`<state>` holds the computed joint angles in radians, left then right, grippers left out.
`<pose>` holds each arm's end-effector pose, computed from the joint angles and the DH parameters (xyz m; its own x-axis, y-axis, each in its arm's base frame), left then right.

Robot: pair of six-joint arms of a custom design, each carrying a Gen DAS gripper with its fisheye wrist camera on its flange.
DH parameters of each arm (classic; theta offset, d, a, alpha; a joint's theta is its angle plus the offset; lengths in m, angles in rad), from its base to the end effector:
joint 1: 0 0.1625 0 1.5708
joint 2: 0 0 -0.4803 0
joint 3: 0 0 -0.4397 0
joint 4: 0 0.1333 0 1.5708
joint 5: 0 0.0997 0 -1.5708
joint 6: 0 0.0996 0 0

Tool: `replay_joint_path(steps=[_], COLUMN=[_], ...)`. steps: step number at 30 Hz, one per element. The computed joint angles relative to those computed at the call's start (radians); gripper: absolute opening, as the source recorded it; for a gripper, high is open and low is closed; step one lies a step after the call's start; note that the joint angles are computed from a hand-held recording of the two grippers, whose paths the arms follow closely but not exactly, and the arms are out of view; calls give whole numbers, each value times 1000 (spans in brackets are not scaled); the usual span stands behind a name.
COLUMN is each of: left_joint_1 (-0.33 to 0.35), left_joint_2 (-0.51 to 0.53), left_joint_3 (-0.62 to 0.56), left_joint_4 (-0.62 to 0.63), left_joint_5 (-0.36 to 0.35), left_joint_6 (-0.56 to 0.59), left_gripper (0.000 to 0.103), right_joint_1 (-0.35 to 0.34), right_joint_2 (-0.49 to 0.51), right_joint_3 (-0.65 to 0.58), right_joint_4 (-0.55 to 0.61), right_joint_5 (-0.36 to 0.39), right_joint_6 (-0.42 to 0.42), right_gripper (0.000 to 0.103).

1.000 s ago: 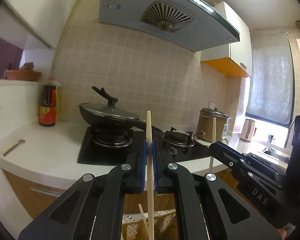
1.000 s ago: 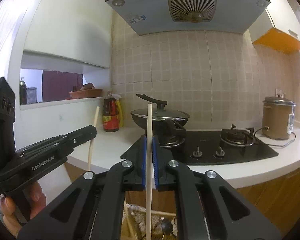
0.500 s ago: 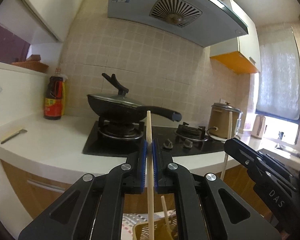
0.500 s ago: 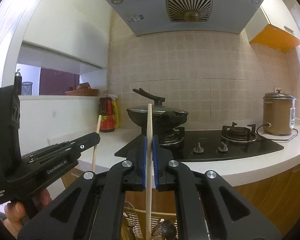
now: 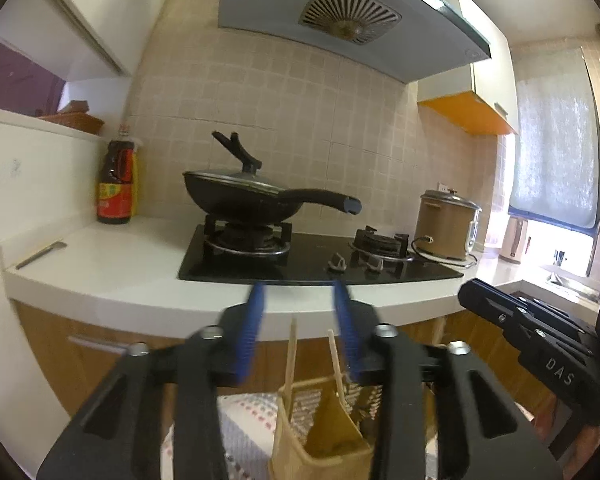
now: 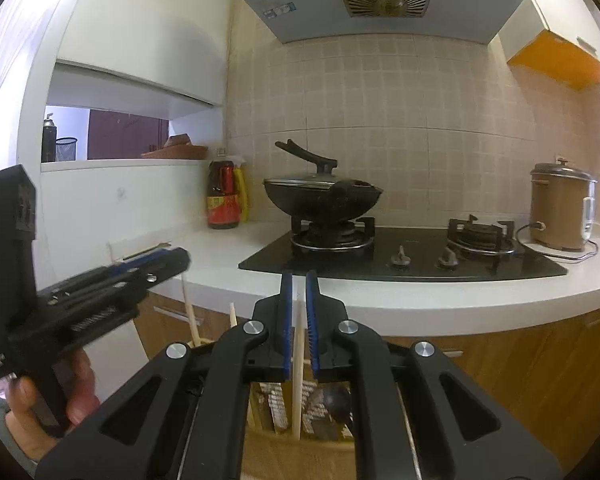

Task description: Organize utensils

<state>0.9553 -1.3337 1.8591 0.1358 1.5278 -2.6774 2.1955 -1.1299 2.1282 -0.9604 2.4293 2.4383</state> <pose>-0.1824 -0.4963 0.2690 -0.5882 0.7155 -0.3769 0.6910 0.2025 -0.6939 0.3420 -0.3753 0.1252 -0.7274 0.1565 0.6681 -0.6458 0.1730 -0.7436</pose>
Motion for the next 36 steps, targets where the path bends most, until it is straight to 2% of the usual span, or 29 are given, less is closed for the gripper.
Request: replay_joint_path(steps=[1,3,4,8,10,12,14,15,19,20,21,22,23,24,25,28,31,33,35,36], left_joint_1=[-1,-10,-16,-53,-74,-105,-154,-182,-217,-239,-278,-300,-316,-327,-321,-292,-270,-280,-306,-304], left_joint_2=[-26,-73,-97,-198,-247,-298,-347,-374,-450,-466,-476,-473,-466,-456,-442,-418,-441,-438,-419,-417], left_joint_3=[9,30,40,91,119,152,190,212,304,341,392,423,453,486,502,542,557,582,603,601], left_joint_4=[15,31,40,69,78,83,85,93,53,13,-37,-71,-110,-155,-175,-228,-254,-328,-396,-395], left_joint_5=[10,9,7,-22,-40,-77,-159,-203,-259,-308,-397,-450,-494,-537,-544,-543,-517,-552,-626,-623], left_joint_6=[-11,-20,-24,-41,-54,-56,-52,-65,-141,-137,-123,-111,-99,-96,-98,-107,-84,-17,49,54], left_gripper=[41,43,45,51,58,67,69,70,74,74,74,74,74,73,73,73,73,74,74,75], right_joint_1=[17,55,70,158,197,236,269,288,321,321,318,314,306,300,287,264,261,251,238,232], right_joint_2=[-3,-11,-15,-19,-19,-13,-1,14,104,127,159,191,221,233,248,257,270,258,257,245], right_joint_3=[2,19,31,65,79,96,116,134,196,215,241,254,267,272,281,299,323,337,345,346], right_joint_4=[8,-23,-50,-150,-196,-267,-356,-449,-868,-973,-1077,-1180,-1240,-1259,-1263,-1235,-1322,-1315,-1326,-1293], right_joint_5=[22,62,73,149,178,212,236,253,326,326,324,322,324,321,319,326,303,294,301,312], right_joint_6=[7,-7,-20,-74,-91,-135,-191,-252,-558,-606,-629,-679,-703,-713,-711,-661,-692,-649,-636,-612], right_gripper=[14,33,49,52,53,60,70,72,74,74,75,76,76,76,76,76,78,80,80,80])
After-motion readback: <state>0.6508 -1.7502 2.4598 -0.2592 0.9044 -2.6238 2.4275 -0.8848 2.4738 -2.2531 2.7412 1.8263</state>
